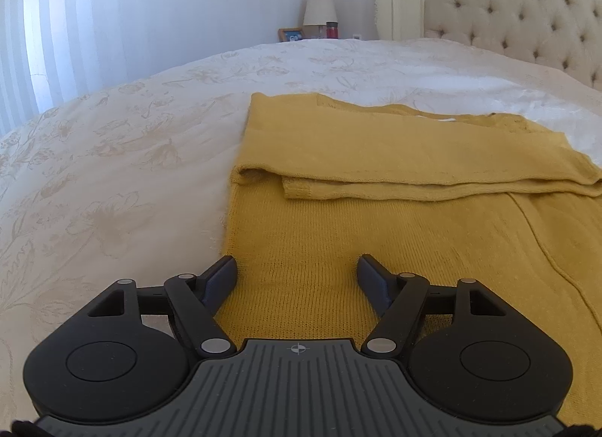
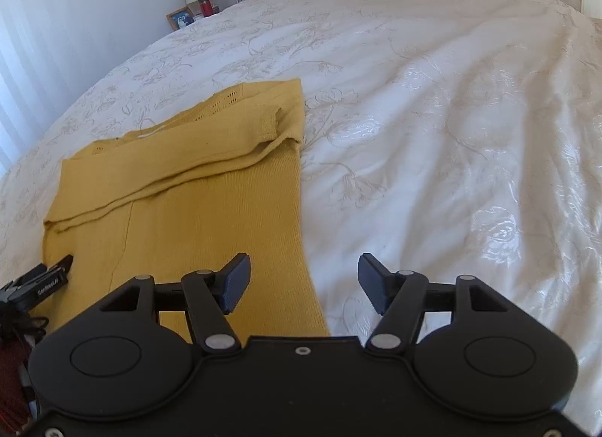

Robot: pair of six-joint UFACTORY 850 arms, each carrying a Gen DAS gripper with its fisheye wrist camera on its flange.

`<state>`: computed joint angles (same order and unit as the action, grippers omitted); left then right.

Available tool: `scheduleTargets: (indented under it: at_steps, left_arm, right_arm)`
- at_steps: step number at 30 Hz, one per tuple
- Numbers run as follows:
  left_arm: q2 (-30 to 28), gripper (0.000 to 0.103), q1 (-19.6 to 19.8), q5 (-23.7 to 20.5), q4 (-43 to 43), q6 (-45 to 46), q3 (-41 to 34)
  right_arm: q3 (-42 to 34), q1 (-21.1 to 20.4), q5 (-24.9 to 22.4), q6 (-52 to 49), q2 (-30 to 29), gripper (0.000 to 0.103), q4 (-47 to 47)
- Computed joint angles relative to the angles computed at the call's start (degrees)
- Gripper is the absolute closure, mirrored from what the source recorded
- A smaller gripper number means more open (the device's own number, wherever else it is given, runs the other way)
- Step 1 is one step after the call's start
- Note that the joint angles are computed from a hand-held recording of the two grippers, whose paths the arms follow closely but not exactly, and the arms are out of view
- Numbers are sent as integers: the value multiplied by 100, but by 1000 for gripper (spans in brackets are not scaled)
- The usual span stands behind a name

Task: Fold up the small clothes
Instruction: 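Open the left tool and withdraw both tools from the folded sweater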

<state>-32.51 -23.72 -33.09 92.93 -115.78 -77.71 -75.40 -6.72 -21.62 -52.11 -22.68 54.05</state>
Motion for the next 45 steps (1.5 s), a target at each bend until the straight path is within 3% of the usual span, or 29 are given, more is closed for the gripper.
scheduleTargets:
  at_steps: [8,15,20,27,32,39,45]
  left_arm:
    - [268,29,11,451,-503,830,160]
    - [1269,30,-157,851,-1590,1654,1044]
    - [2138,30,-220,1017,-2153,1606,1808]
    - [2776,30,-298,1072,-2784,2091,2470]
    - [2901,30,-254,1348,-3833,2952,2714]
    - [2833,29,-331,1326,-3418,2376,2770]
    - [2617,24,-281,1468,-3468,2653,2619]
  right_arm:
    - [537,-115,-364,-174,409,35,-292]
    - [609,-310,-703,-398,579,34,-60]
    - [495,-470,-1185,-183,586,34,-404]
    - [271,-614,-1858,551,472,32,-1190]
    - [134,-540,-2138,779,341,32,-1565]
    - [-105,-422,-2511,1494,61,32,-2206]
    - [-199,-437,-2762,1647,-54,31,-2278]
